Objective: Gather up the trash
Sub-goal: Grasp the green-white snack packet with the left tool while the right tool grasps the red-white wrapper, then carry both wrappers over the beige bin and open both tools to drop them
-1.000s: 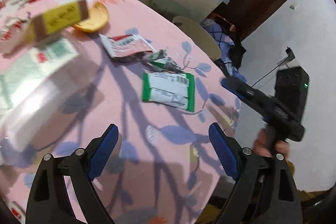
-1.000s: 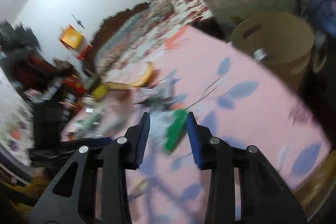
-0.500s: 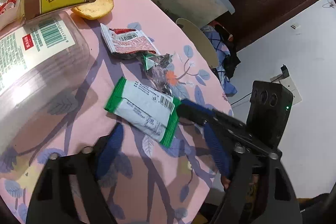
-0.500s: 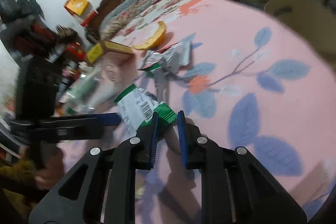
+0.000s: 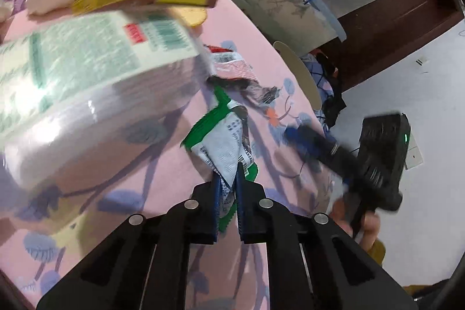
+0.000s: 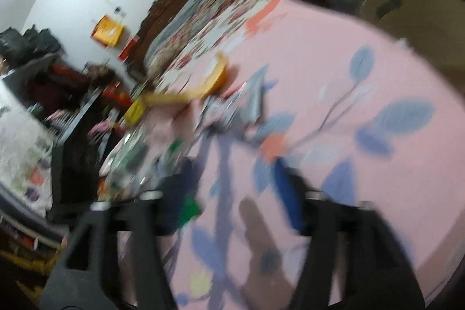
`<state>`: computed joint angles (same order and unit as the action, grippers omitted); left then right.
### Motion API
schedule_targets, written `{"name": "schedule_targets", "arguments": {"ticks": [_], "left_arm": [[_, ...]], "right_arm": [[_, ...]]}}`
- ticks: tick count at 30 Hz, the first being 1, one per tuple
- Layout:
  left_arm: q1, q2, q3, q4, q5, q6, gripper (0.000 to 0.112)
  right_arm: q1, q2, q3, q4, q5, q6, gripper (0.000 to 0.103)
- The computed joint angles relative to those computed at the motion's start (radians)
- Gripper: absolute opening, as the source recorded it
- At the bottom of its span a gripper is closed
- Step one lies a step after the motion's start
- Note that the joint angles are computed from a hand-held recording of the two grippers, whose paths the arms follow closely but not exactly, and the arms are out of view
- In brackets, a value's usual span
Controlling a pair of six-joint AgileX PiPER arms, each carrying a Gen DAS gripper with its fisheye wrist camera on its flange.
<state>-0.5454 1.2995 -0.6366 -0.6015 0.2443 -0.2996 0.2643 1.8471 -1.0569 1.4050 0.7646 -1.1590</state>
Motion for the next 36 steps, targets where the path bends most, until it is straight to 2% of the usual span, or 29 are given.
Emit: {"name": "schedule_targets", "arguments": {"ticks": [2, 4, 9, 10, 11, 12, 13, 14, 15, 16, 20, 22, 25, 28, 31, 34, 36], "left_arm": [[0.011, -0.009, 0.018, -0.07, -0.004, 0.061, 0.008], [0.014, -0.007, 0.019, -0.081, -0.004, 0.068, 0.008], [-0.005, -0.002, 0.008, 0.05, -0.006, -0.066, 0.008], [-0.006, -0.004, 0.01, 0.056, -0.007, -0.071, 0.009], [-0.006, -0.003, 0.009, 0.054, -0.008, -0.069, 0.008], [-0.004, -0.001, 0.008, 0.036, -0.007, -0.052, 0.009], [-0.002, 0.003, 0.008, 0.019, -0.009, -0.035, 0.009], [-0.002, 0.001, 0.01, 0.019, -0.007, -0.035, 0.009], [-0.002, 0.001, 0.008, 0.032, -0.004, -0.047, 0.008], [-0.001, 0.0, 0.007, 0.035, 0.001, -0.049, 0.008], [-0.006, 0.026, -0.043, 0.04, 0.026, -0.038, 0.008], [-0.011, 0.058, -0.087, 0.048, 0.042, -0.033, 0.008], [-0.008, 0.125, -0.181, 0.049, 0.082, -0.003, 0.008], [-0.003, 0.223, -0.328, 0.08, 0.142, 0.009, 0.008], [-0.001, 0.364, -0.541, 0.143, 0.229, -0.001, 0.008], [0.006, 0.55, -0.841, 0.203, 0.361, -0.012, 0.008], [0.003, 0.677, -1.041, 0.236, 0.409, -0.01, 0.008]], "right_arm": [[0.008, 0.039, -0.08, -0.04, -0.023, 0.06, 0.065], [0.031, 0.1, -0.197, -0.124, -0.048, 0.161, 0.065], [0.129, 0.194, -0.408, -0.398, -0.092, 0.383, 0.065], [0.155, 0.194, -0.424, -0.461, -0.111, 0.414, 0.059], [0.188, 0.196, -0.439, -0.54, -0.125, 0.446, 0.038], [0.228, 0.18, -0.428, -0.632, -0.163, 0.478, 0.035], [0.245, 0.17, -0.424, -0.683, -0.169, 0.502, 0.02], [0.259, 0.153, -0.398, -0.704, -0.186, 0.494, 0.018], [0.263, 0.136, -0.37, -0.706, -0.202, 0.482, 0.016], [0.254, 0.104, -0.321, -0.668, -0.223, 0.44, 0.01], [0.145, 0.011, -0.162, -0.403, -0.24, 0.237, 0.008], [0.065, -0.009, -0.12, -0.292, -0.203, 0.168, 0.008], [-0.03, -0.036, -0.079, -0.22, -0.183, 0.119, 0.008], [-0.131, -0.004, -0.121, -0.193, -0.142, 0.127, 0.008], [-0.226, 0.039, -0.178, -0.17, -0.097, 0.152, 0.008], [-0.328, 0.125, -0.291, -0.179, -0.043, 0.236, 0.008], [-0.36, 0.179, -0.369, -0.206, -0.036, 0.313, 0.008]]}}
